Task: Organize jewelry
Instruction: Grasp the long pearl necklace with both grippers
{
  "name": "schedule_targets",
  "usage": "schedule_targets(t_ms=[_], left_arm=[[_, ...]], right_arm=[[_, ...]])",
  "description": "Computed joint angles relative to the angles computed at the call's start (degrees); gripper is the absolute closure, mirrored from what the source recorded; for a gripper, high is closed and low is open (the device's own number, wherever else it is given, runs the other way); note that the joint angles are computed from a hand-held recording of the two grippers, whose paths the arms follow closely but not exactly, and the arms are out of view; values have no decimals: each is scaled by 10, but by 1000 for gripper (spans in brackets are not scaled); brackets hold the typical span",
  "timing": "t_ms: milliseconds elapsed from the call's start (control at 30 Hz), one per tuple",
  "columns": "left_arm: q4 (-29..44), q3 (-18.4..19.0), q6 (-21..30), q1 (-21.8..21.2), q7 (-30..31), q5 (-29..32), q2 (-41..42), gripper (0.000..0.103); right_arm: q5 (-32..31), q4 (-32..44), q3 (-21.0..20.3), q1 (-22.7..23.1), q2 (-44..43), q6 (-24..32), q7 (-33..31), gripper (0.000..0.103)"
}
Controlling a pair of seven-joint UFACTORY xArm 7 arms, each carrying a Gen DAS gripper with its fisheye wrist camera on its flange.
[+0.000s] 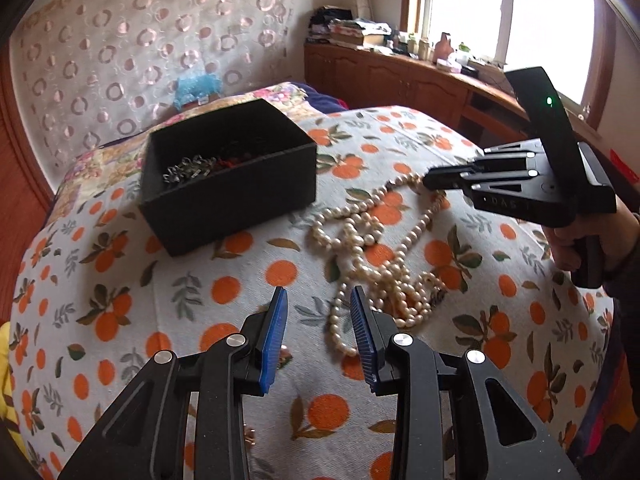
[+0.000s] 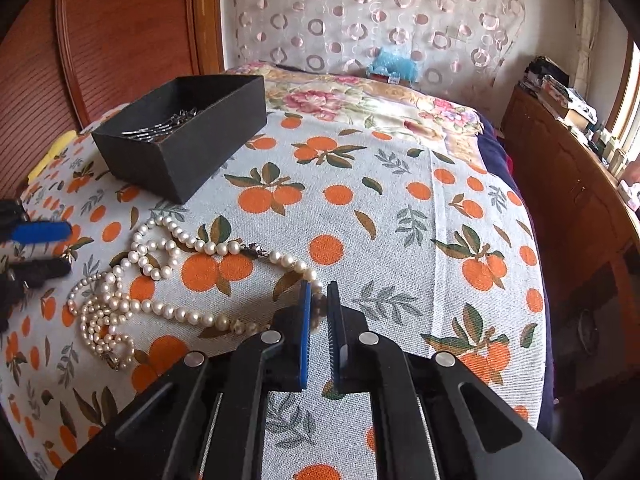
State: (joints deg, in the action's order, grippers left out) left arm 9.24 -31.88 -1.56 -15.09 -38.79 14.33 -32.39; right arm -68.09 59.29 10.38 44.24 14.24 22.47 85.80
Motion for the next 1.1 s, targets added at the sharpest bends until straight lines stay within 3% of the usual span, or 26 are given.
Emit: schedule_targets(t_ms=[267,300,367,467,600,900,1100], left_arm=[[12,-29,13,21,-12,16,25,83],[11,-28,10,22,-12,18,25,84],[7,-15,-2,14,-5,20,30,99],[4,-10,-2,8,1,16,27,99],[-21,12,2,-23,-13,-1,-40,99],[-62,81,81,-109,-21,-21,-217,99],[-68,101,139,-133,-12,-21,-300,99]], right_arm=[[-1,-3,0,-1,-3,0,1,94],[0,-1,1,0,-2,4,-2,94],[3,0,3,1,-2,12,-7,94],[5,1,4,2,-3,17,-10,94],[5,2,5,3,-3,19,-11,94],[4,0,4,1,-3,11,-6,94],[7,8,3,6,1,10,4,95]])
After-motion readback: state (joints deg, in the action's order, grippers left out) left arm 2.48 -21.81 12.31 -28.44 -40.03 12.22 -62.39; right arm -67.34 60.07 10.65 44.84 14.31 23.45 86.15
